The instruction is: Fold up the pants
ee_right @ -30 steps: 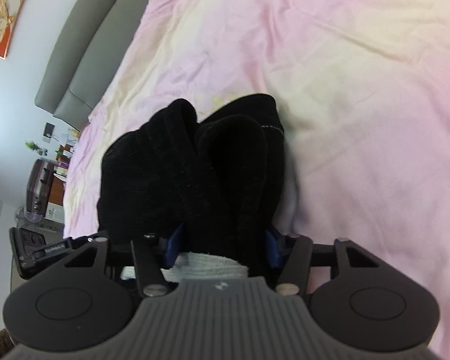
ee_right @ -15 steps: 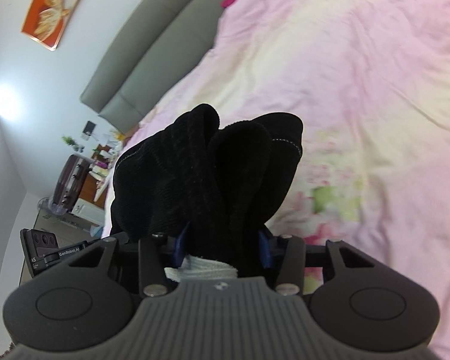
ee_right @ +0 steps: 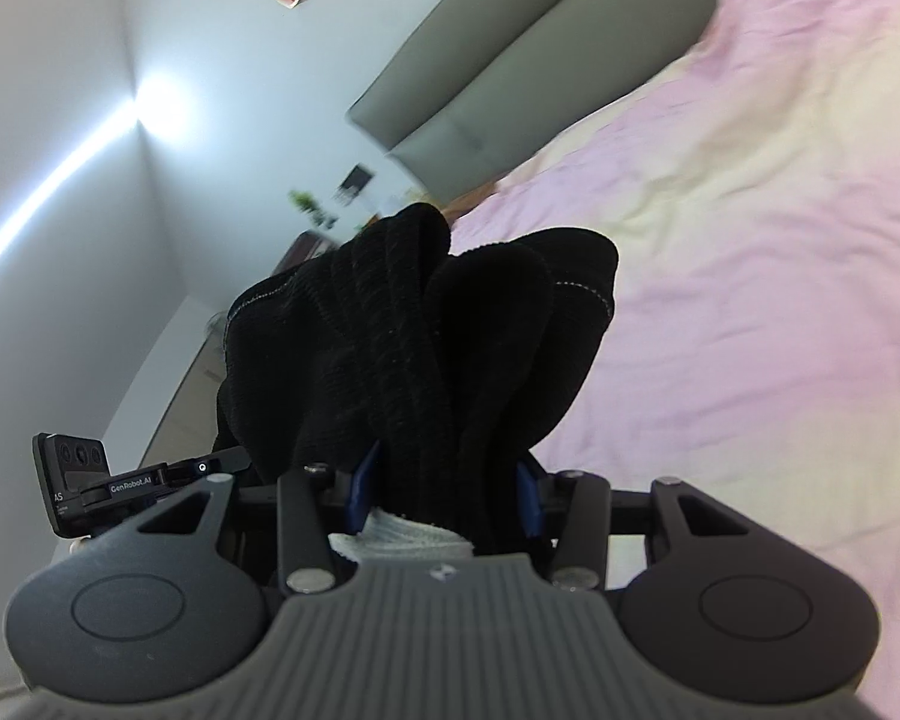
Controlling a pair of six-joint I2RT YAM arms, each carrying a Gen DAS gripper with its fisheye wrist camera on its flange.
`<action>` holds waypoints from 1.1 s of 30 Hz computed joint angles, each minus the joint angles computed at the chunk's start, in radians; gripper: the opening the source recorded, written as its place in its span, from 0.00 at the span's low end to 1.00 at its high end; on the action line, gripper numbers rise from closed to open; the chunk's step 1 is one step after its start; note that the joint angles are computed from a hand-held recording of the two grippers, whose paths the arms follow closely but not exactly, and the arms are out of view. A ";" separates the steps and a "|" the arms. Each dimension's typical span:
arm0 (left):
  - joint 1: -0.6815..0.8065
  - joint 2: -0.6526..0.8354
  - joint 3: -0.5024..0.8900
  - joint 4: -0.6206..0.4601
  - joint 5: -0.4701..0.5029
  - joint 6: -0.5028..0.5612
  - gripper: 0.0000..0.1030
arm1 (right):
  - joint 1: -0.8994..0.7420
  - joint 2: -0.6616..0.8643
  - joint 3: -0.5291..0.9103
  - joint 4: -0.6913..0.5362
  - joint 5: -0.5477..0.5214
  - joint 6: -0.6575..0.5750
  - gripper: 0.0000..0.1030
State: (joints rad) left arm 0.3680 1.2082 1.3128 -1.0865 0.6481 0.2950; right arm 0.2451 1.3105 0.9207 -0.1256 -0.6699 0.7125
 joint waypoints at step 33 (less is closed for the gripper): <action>0.252 0.878 0.050 0.366 -0.092 0.278 0.29 | 0.377 1.223 1.011 -0.175 0.181 0.045 0.41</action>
